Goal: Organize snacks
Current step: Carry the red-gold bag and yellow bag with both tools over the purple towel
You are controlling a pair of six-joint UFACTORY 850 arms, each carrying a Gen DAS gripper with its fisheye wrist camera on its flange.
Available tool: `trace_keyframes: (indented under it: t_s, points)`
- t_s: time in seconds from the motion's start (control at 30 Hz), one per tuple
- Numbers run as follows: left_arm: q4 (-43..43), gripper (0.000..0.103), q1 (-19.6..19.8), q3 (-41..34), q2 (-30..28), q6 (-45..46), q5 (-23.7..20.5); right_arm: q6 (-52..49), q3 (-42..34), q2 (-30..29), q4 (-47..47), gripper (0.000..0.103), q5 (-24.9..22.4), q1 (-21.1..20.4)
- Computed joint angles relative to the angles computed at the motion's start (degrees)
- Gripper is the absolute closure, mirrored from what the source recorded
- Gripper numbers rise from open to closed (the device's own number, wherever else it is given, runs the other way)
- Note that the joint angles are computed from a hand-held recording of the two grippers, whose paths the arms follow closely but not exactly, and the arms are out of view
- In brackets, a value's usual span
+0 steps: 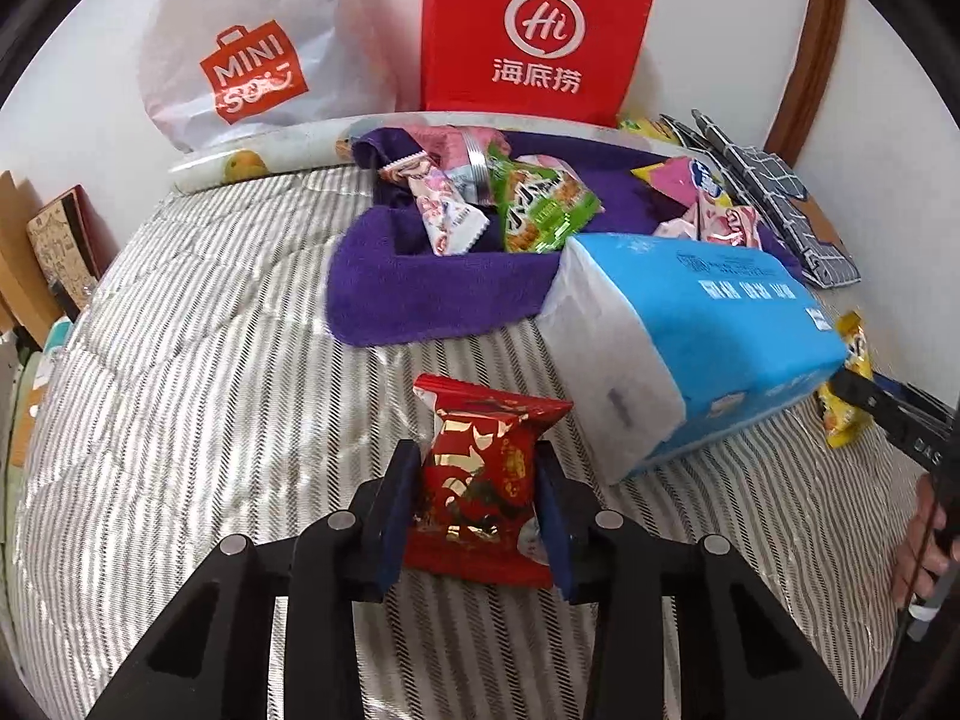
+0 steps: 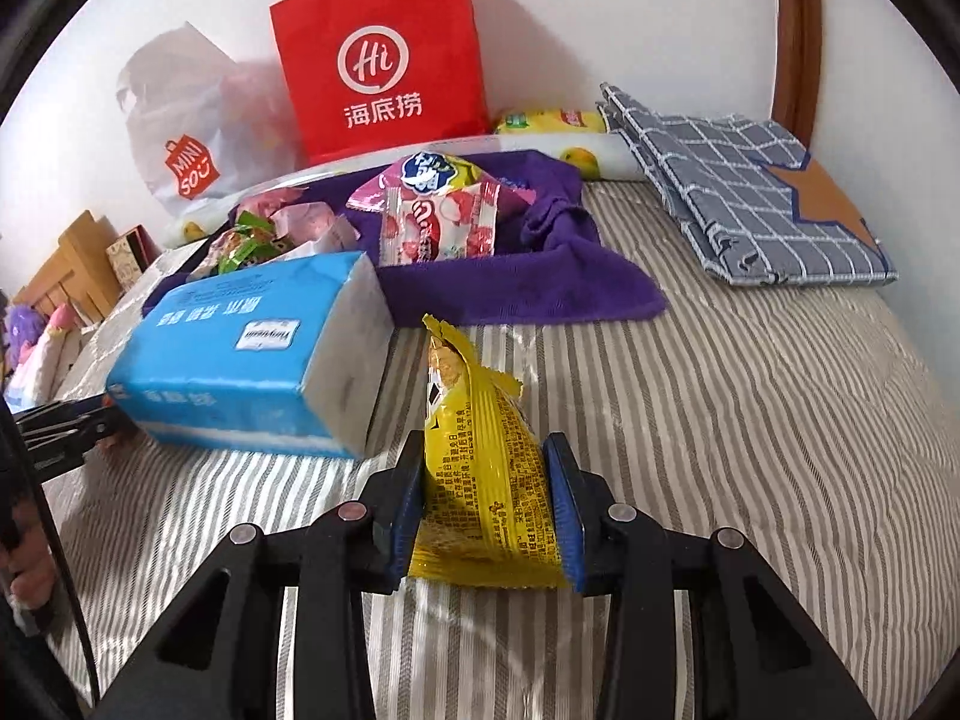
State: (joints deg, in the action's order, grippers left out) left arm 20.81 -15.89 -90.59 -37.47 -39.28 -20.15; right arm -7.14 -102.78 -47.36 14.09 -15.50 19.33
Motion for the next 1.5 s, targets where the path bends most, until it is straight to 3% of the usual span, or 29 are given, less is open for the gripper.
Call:
trace_keyframes:
  t_s: [0.23,0.4,0.57,0.7,1.0,1.2,1.33,1.5]
  points:
    - [0.0,0.065,0.1,0.5,0.1,-1.5,0.3,-0.5,-4.8,-3.2,2.6,0.059,-5.8,-0.6]
    - [2.5,0.064,-0.5,-0.6,-0.6,-3.3,-1.2,-5.1,-4.5,-3.1,8.3,0.057,-5.9,-1.1]
    - [6.6,0.060,-1.5,-2.4,-1.8,-4.9,-4.2,-0.6,-5.2,-3.5,2.3,0.053,-6.2,-0.5]
    - [5.9,0.059,-1.4,-2.1,-1.6,-4.6,-3.7,5.1,-6.4,-4.1,-7.0,0.048,-7.2,0.7]
    - [5.9,0.059,-1.3,-2.0,-1.6,-4.6,-3.7,1.6,-5.6,-3.7,-3.4,0.044,-6.9,0.3]
    - [5.6,0.059,-1.3,-2.0,-1.6,-4.5,-3.5,-0.7,-5.3,-3.6,-0.2,0.044,-6.6,0.0]
    - [6.1,0.060,-1.4,-2.0,-1.5,-5.2,-3.6,-0.8,-4.6,-3.2,1.7,0.054,-5.9,-0.4]
    - [4.3,0.063,-0.9,-1.2,-1.0,-4.7,-2.2,-7.5,-4.1,-3.0,10.8,0.060,-5.8,-1.4]
